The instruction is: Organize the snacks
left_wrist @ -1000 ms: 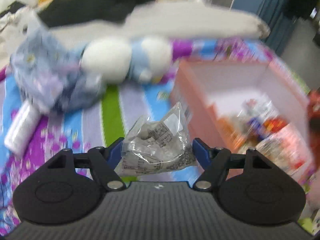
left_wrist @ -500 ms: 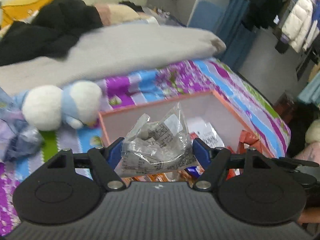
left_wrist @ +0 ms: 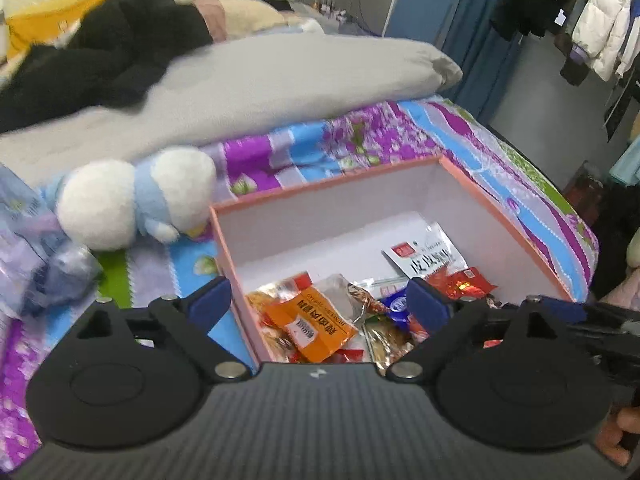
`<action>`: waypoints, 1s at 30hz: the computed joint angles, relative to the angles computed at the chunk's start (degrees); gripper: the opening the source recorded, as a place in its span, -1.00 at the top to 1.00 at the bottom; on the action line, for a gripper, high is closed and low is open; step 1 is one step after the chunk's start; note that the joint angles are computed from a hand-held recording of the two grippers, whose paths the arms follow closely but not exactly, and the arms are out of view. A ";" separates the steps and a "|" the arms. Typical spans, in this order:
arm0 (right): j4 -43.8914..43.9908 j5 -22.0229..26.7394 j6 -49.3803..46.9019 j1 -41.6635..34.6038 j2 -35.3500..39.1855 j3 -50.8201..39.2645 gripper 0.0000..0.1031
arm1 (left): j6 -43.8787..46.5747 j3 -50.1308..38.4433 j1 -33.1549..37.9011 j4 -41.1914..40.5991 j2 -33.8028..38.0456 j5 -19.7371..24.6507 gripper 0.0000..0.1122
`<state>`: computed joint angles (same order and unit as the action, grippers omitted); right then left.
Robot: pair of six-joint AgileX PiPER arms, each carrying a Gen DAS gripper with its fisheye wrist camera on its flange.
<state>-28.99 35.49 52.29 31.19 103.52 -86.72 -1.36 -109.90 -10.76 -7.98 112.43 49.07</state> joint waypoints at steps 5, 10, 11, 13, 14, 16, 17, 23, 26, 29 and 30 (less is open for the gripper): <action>-8.66 1.41 6.31 3.55 -5.55 0.77 -0.14 | -3.36 5.03 -0.65 5.39 -8.40 -3.38 -0.71; -17.97 2.00 14.47 8.10 -12.13 3.50 -0.14 | -5.36 10.30 -0.93 7.52 -16.97 -5.88 -0.72; -20.65 2.90 16.63 9.57 -13.20 3.88 -0.14 | -5.24 11.72 -1.00 7.45 -18.78 -6.49 -0.72; -24.59 4.08 19.65 11.95 -14.99 4.75 -0.14 | -4.86 14.50 -1.28 7.01 -22.14 -7.52 -0.72; -26.67 4.53 21.34 13.18 -15.77 5.45 -0.14 | -4.08 15.86 -1.20 5.91 -23.69 -7.98 -0.72; -30.09 6.39 24.64 15.80 -17.15 6.76 -0.14 | -1.55 19.08 -0.90 2.91 -27.16 -9.10 -0.73; -31.97 7.17 26.54 17.22 -17.88 7.76 -0.14 | -1.46 20.35 -1.04 2.77 -28.75 -9.26 -0.73; -38.55 11.88 34.88 23.92 -20.00 12.10 -0.14 | -2.52 29.17 -2.71 4.75 -38.15 -11.30 -0.73; -40.43 14.52 38.31 27.18 -20.86 13.70 -0.14 | -3.72 32.89 -3.72 5.99 -42.28 -11.57 -0.73; -41.76 16.68 41.75 30.06 -21.65 15.59 -0.14 | -5.92 36.60 -5.29 8.39 -46.14 -11.47 -0.73; -42.04 17.10 42.85 30.97 -21.83 16.27 -0.14 | -6.21 37.57 -5.81 9.07 -47.28 -11.19 -0.73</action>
